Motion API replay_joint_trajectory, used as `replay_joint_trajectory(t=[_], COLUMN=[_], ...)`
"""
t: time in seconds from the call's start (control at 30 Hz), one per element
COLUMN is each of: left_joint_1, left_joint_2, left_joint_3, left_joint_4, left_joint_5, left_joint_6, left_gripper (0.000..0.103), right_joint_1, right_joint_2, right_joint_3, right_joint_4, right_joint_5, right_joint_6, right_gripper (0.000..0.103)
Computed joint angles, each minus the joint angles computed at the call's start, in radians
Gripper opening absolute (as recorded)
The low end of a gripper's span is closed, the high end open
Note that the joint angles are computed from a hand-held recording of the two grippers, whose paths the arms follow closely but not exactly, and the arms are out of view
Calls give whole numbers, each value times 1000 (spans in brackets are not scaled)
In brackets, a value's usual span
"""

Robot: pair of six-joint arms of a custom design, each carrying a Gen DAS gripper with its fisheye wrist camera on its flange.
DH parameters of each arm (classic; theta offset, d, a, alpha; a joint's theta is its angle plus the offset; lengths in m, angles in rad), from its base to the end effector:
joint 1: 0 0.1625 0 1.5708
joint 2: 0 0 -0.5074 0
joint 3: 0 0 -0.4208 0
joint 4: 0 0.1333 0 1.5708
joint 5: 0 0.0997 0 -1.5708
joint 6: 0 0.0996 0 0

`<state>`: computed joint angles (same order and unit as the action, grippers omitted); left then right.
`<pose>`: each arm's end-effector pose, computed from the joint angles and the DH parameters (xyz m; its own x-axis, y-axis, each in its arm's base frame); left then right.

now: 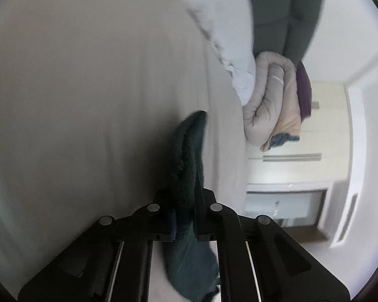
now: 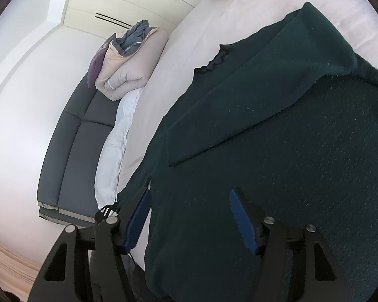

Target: Fold small clothes

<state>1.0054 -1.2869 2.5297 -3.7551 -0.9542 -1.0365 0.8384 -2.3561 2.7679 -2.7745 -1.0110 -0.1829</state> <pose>-0.0542 -0.4418 0.2840 -0.7497 -0.4061 0.5224 -0.6478 0.2895 -0.7046 0.0335 -0.2412 0.3646 -0.9535 0.1858 -0.2374 0.3013 0.5656 -0.7677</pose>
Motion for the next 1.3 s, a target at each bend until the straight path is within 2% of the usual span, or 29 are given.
replay_joint_trajectory(t=[0.07,0.1,0.2,0.23,0.27,0.3,0.4,0.53,0.63,0.67,0.77,0.87,0.93,1.0,1.1,1.13,1.17,1.2,1.3], left_joint_1=[-36,-75,-157,-198,-254,-289,-416,-523,-590,-605,-634,-634,-699,-707,-705,-706,-708,-705,-709], left_joint_2=[-11,-24,-16,1,39,69,204,352,419,437,467,499,512,527,551,553,556,555,563], left_joint_3=[-26,-31,-121,-155,-197,-220,-267,-285,-272,-267,-259,-253,-229,-229,-234,-234,-238,-242,-258], left_joint_4=[68,116,329,418,521,582,709,718,713,705,722,683,764,772,744,748,757,755,787], left_joint_5=[26,57,108,159,235,272,386,412,440,448,465,473,484,494,504,505,505,505,498], left_joint_6=[52,64,217,280,364,407,559,673,691,712,722,765,675,674,695,692,687,695,677], left_gripper=[7,7,7,7,7,7,7,7,7,7,7,7,7,7,7,7,7,7,7], right_joint_1=[-48,-82,-189,-221,-225,-222,-118,94,236,270,349,407,423,436,473,486,496,508,547], right_joint_2=[-28,-58,-146,-165,-162,-151,-35,191,354,407,546,674,729,776,825,838,847,852,845], right_joint_3=[3,3,0,-2,-2,-3,-4,-34,-96,-123,-202,-279,-315,-350,-392,-406,-415,-424,-447], right_joint_4=[50,97,241,279,278,268,108,-129,-208,-215,-222,-232,-231,-220,-191,-171,-154,-136,-82], right_joint_5=[38,61,136,156,159,157,89,-36,-94,-90,-58,-53,-41,-24,-71,-88,-100,-117,-201], right_joint_6=[-32,-60,-140,-163,-163,-159,-89,23,84,104,133,183,215,238,252,245,239,227,167], right_gripper=[62,61,61,61,61,61,61,61,61,63,71,71,71,71,70,68,59,46,21])
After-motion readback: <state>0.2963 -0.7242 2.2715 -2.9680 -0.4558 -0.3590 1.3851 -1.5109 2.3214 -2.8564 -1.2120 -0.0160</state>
